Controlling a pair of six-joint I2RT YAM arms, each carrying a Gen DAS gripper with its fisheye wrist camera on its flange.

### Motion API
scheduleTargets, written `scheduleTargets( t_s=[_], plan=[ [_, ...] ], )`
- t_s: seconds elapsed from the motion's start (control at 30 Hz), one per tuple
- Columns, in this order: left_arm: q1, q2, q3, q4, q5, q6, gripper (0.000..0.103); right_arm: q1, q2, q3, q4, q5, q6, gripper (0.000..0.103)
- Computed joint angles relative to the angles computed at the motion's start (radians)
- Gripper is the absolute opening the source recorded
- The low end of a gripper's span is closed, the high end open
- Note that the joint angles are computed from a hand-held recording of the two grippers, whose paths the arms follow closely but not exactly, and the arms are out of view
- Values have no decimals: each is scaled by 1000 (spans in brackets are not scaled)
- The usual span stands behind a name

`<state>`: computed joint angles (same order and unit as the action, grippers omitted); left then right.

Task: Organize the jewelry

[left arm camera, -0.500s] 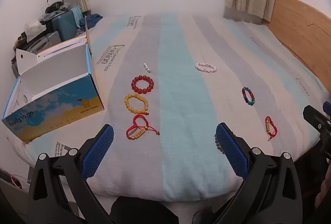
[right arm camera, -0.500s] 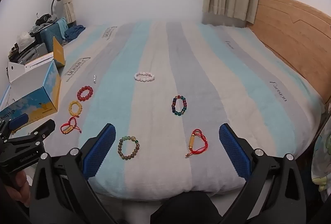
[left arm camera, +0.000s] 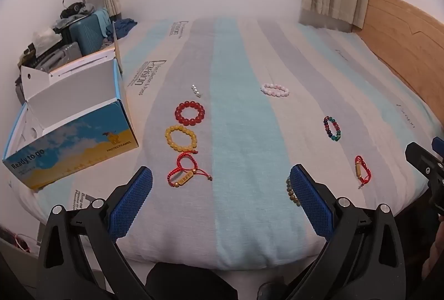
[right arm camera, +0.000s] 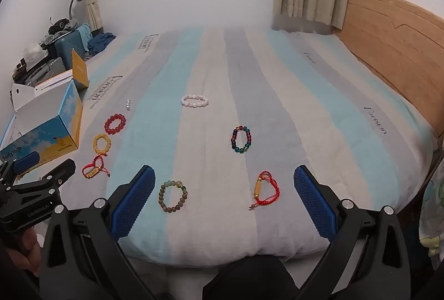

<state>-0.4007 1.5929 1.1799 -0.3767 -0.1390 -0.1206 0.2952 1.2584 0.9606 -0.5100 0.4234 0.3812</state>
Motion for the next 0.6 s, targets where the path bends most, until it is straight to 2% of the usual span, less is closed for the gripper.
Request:
scheduleTargets(
  t_s=[0.2,0.6],
  plan=[
    [3,-2,-10,11,8,-2,97,11,7,4,-3,20,11,96],
    [11,-10,-2,10,24,6,97,-6,4,4,-10,-5,25,96]
  ],
)
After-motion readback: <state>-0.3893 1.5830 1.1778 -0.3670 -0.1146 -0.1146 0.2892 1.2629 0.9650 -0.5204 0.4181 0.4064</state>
